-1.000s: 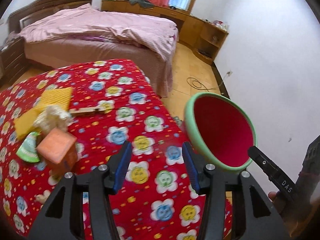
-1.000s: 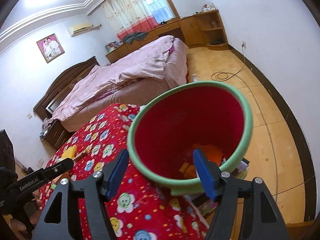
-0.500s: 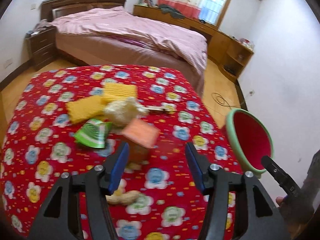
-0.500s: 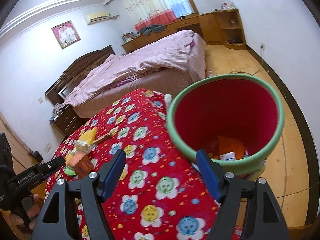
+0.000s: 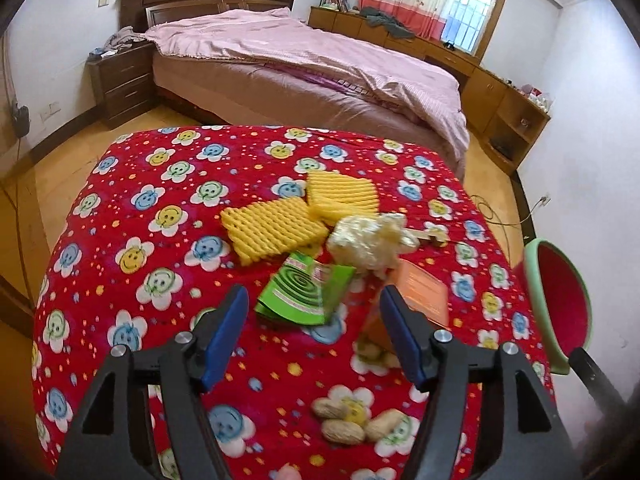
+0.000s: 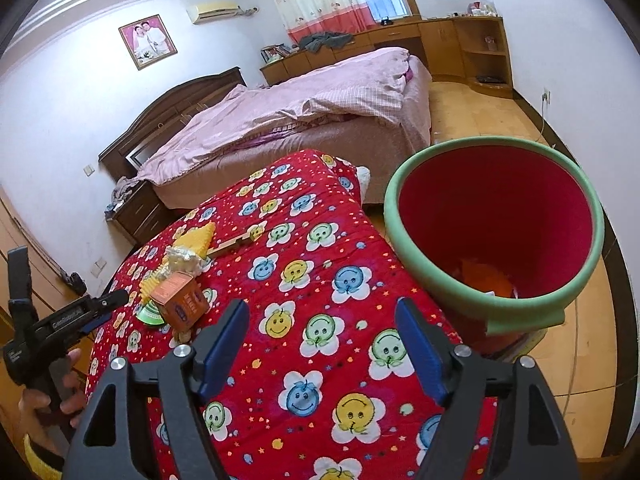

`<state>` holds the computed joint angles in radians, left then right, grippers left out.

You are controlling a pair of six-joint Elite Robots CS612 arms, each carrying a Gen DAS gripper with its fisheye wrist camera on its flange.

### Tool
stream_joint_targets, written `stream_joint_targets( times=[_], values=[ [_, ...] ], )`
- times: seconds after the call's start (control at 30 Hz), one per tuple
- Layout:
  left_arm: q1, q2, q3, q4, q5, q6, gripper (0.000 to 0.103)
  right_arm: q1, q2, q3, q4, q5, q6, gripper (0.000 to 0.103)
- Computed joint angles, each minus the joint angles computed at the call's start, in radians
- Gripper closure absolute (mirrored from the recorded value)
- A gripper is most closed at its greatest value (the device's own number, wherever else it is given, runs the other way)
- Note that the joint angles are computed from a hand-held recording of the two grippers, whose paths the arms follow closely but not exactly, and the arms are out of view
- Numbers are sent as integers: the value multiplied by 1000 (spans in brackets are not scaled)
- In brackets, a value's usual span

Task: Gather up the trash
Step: 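Move both tools back over the items on the bedspread, then grasp the crumpled white tissue with the left tool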

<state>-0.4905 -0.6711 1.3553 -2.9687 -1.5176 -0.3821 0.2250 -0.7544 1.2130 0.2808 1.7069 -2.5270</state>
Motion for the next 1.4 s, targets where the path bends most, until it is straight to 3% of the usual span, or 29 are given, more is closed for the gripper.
stream_joint_targets(
  times=[0.27,0.6,0.87,1.03,1.13,1.3,1.4],
  values=[
    [14,44,-78,50,-47,-6,32,-1,35,-47,42,-15,6,25],
    [-1,108,-211,143,-94,25,32,-16,74,-91,81,-46,24,25],
    [1,161,-305,260,-128,-21,32,-23,83,-95,92,-47,34,25],
    [11,177,-318,255,-176,-69,46,-25,90,-103,101,-49,36,25],
    [14,175,-309,227,-212,-58,64,-25,94,-110,105,-51,32,25],
    [12,158,-280,182,-232,-31,80,-21,95,-115,103,-58,21,25],
    [14,140,-247,134,-243,-42,80,-17,94,-118,100,-59,9,25]
  ],
)
